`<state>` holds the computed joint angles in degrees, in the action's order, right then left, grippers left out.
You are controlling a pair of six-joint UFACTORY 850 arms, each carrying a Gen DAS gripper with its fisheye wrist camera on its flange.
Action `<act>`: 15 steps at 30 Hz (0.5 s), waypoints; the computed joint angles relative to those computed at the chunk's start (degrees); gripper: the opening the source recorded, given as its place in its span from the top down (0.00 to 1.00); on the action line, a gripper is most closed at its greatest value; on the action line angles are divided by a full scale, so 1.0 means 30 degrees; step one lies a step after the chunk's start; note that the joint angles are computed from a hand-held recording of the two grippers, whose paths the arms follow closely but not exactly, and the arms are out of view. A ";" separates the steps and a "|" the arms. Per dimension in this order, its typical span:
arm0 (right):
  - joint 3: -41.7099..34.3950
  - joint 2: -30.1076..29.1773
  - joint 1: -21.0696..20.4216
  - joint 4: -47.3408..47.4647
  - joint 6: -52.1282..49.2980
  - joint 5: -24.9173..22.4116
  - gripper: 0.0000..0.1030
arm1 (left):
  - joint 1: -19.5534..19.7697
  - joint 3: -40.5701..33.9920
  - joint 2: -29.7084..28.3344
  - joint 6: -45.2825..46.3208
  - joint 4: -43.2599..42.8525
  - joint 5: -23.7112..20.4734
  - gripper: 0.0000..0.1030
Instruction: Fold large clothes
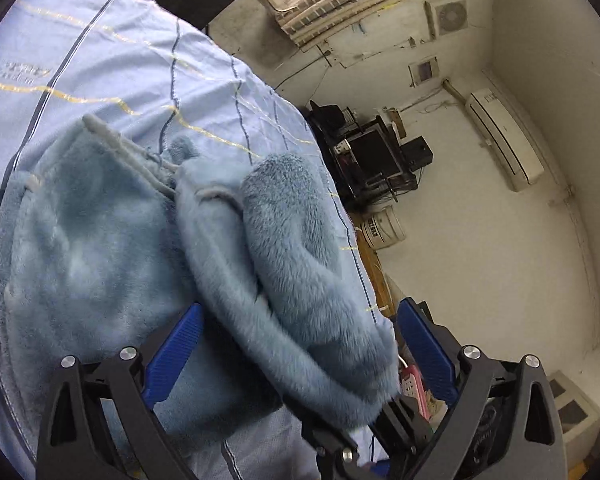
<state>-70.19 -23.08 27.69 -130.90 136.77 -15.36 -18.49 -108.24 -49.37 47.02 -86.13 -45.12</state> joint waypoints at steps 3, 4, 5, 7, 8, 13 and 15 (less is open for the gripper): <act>0.0294 0.0076 0.0242 -0.0357 -0.0428 -0.0281 0.77 | 0.0066 -0.0321 -0.0314 -0.0517 0.0392 0.0230 0.27; 0.0383 0.0093 0.0295 -0.0460 -0.0533 -0.0406 0.77 | 0.0073 -0.0351 -0.0347 -0.0477 0.0372 0.0273 0.39; 0.0436 0.0106 0.0316 -0.0513 -0.0616 -0.0460 0.77 | 0.0072 -0.0427 -0.0397 -0.0431 0.0402 0.0232 0.55; 0.0490 0.0106 0.0295 -0.0533 -0.0733 -0.0300 0.77 | 0.0065 -0.0486 -0.0388 -0.0317 0.0531 0.0361 0.65; 0.0485 0.0114 0.0309 -0.0317 -0.1008 -0.0227 0.76 | 0.0017 -0.0448 -0.0331 -0.0184 0.0579 0.0609 0.68; 0.0621 0.0117 0.0444 0.0589 -0.3650 -0.0195 0.48 | -0.0172 -0.0457 -0.0220 -0.0465 0.1435 0.1387 0.73; 0.1083 0.0226 0.0790 0.0810 -0.4865 -0.1387 0.31 | -0.0151 -0.0414 -0.0184 -0.0552 0.1514 0.1556 0.73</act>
<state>-66.94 -22.41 30.06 -128.47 122.18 -19.52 -18.94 -109.48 -49.92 45.36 -81.59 -40.45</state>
